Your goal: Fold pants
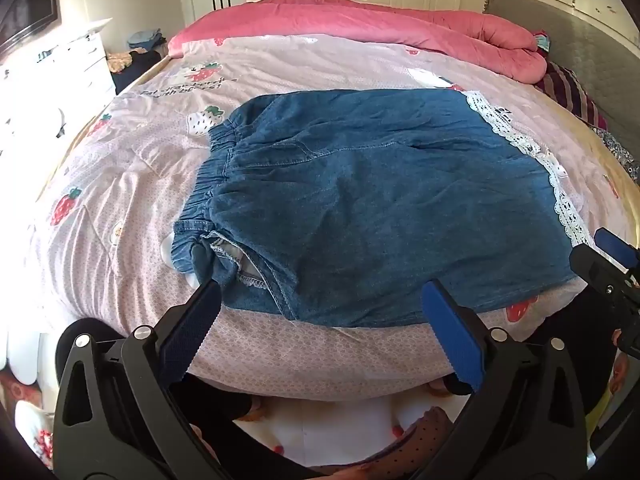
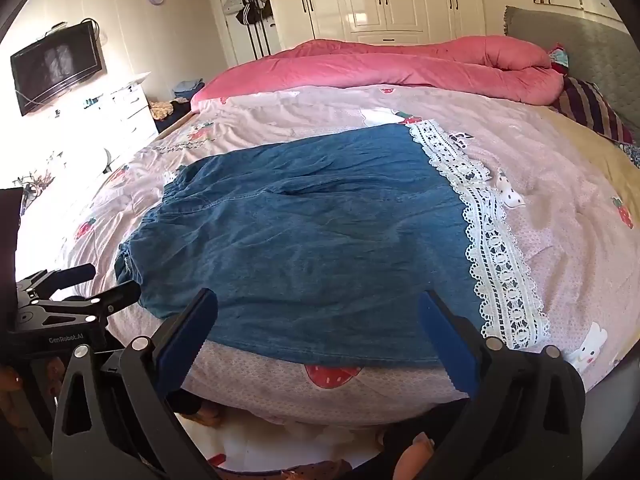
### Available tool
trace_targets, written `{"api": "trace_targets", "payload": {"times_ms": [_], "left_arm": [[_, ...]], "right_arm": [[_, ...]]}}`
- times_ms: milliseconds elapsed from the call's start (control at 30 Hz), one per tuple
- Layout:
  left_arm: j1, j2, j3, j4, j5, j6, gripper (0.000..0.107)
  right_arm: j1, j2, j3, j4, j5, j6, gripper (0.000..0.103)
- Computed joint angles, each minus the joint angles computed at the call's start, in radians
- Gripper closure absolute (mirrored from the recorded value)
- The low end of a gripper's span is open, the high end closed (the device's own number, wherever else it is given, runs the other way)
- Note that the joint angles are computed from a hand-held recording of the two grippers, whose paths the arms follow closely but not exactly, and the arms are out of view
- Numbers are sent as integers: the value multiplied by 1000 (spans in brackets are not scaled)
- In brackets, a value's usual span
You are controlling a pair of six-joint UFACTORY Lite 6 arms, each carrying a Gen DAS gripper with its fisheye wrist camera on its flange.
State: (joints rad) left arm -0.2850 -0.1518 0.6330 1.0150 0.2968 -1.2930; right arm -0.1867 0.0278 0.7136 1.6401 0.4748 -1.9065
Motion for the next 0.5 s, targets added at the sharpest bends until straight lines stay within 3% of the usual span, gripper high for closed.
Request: {"api": "trace_targets", "payload": {"times_ms": [267,500], "left_arm": [[17,-11,14,-71,5,84,13],[12,-23,-2,-31,-2,36,13]], "right_arm": [[11,-10,-3,-14,-7,23,4],[22,-15,-16,17,-18,-8,4]]}}
